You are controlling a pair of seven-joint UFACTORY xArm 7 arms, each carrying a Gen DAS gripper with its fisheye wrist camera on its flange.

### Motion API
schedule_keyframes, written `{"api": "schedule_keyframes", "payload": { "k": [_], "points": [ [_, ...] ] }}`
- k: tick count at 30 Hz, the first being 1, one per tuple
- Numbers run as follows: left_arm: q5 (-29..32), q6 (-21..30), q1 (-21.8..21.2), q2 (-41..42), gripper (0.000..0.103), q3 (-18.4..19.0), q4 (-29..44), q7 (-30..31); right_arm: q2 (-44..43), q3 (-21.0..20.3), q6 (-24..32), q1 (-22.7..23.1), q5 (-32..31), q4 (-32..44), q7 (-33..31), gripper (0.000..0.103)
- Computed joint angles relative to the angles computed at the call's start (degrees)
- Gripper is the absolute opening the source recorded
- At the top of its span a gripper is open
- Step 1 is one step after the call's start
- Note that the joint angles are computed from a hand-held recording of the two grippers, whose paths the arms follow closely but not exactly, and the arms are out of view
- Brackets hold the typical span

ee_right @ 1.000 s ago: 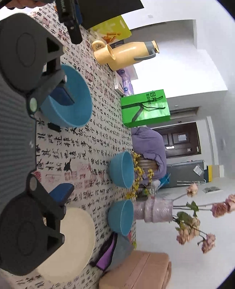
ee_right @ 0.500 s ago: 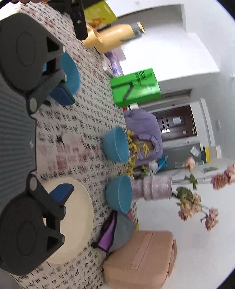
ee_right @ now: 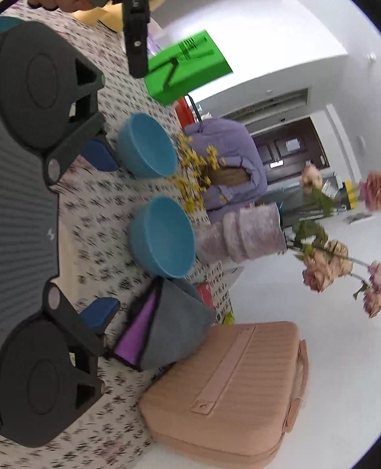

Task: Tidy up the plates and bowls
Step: 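Move both tools to the blue bowl beside the pink vase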

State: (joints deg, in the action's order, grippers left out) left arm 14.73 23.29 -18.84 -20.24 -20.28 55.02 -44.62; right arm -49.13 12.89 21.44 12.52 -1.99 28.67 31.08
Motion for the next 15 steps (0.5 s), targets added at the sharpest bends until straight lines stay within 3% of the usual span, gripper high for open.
{"api": "schedule_keyframes", "payload": {
  "k": [5,8,10,12,15],
  "points": [
    [2.4,0.9,0.0,13.7,0.087,1.3,11.8,0.2,13.0,-4.7,-3.5,-0.6,1.4,7.2,-3.4,0.092],
    [2.9,1.2,-1.8,20.1,0.068,3.4,17.5,0.8,20.1,-5.9,-4.7,-1.7,2.2,11.6,-4.2,0.09],
    [1.7,1.6,-3.1,24.0,0.05,4.8,21.0,2.3,24.2,-7.6,-5.3,-1.1,4.4,13.9,-4.7,0.083],
    [0.5,1.9,-4.3,28.0,0.044,6.1,24.9,3.9,29.0,-11.8,-5.4,2.3,9.6,16.9,-8.7,0.076],
    [-0.4,3.9,-6.4,33.8,0.03,8.0,31.0,6.4,34.3,-12.8,-5.1,2.7,14.1,20.3,-11.5,0.063]
  ]
}}
